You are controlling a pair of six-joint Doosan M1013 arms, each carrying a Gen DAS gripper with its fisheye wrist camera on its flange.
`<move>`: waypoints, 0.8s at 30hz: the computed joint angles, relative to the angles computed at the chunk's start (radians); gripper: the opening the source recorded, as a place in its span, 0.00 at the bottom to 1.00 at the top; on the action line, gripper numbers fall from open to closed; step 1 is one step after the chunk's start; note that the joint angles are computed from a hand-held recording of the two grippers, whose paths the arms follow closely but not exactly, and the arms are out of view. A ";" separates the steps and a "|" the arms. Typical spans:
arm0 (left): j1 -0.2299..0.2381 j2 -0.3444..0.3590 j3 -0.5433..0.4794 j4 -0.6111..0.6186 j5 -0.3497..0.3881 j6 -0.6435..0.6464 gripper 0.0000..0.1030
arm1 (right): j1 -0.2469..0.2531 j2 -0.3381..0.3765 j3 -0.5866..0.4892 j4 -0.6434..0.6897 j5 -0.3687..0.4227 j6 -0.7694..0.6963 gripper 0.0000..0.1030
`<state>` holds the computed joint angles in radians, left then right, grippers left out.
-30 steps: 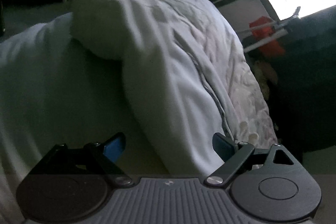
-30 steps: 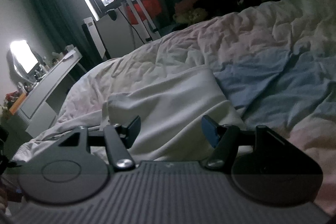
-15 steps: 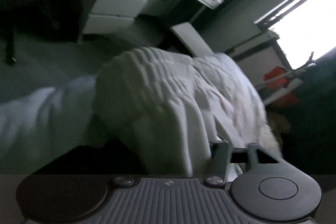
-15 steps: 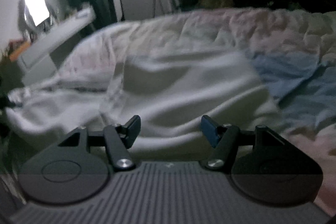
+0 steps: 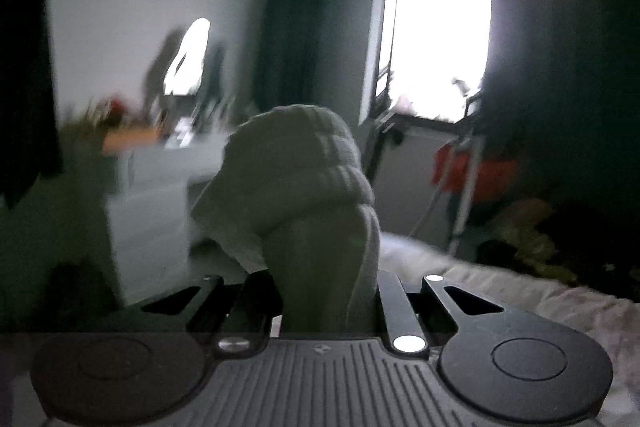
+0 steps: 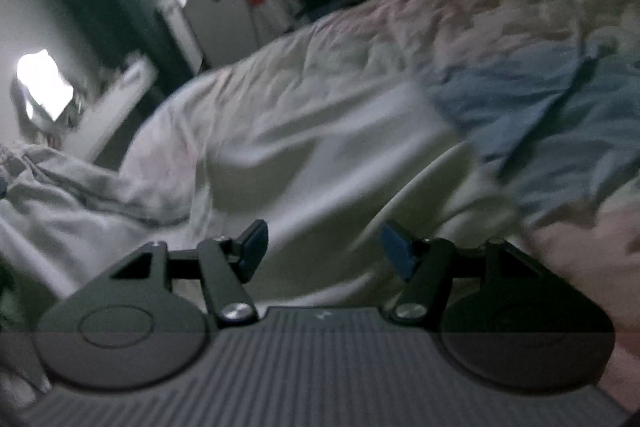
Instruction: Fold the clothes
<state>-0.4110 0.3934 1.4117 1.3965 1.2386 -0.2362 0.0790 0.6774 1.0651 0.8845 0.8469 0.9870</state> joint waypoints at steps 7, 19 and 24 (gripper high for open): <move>-0.088 0.202 -0.263 0.166 -0.053 0.131 0.12 | -0.050 -0.001 0.001 0.095 -0.091 0.079 0.65; -0.125 0.450 -0.503 -0.214 -0.332 0.549 0.24 | -0.116 0.046 -0.039 0.242 0.022 0.161 0.65; -0.106 0.437 -0.495 -0.327 -0.338 0.704 0.80 | -0.126 0.130 -0.130 0.333 0.207 0.258 0.65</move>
<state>-0.5173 0.8301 0.9168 1.0691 0.9004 0.4678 -0.0475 0.8073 0.9350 1.2177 1.0540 1.2447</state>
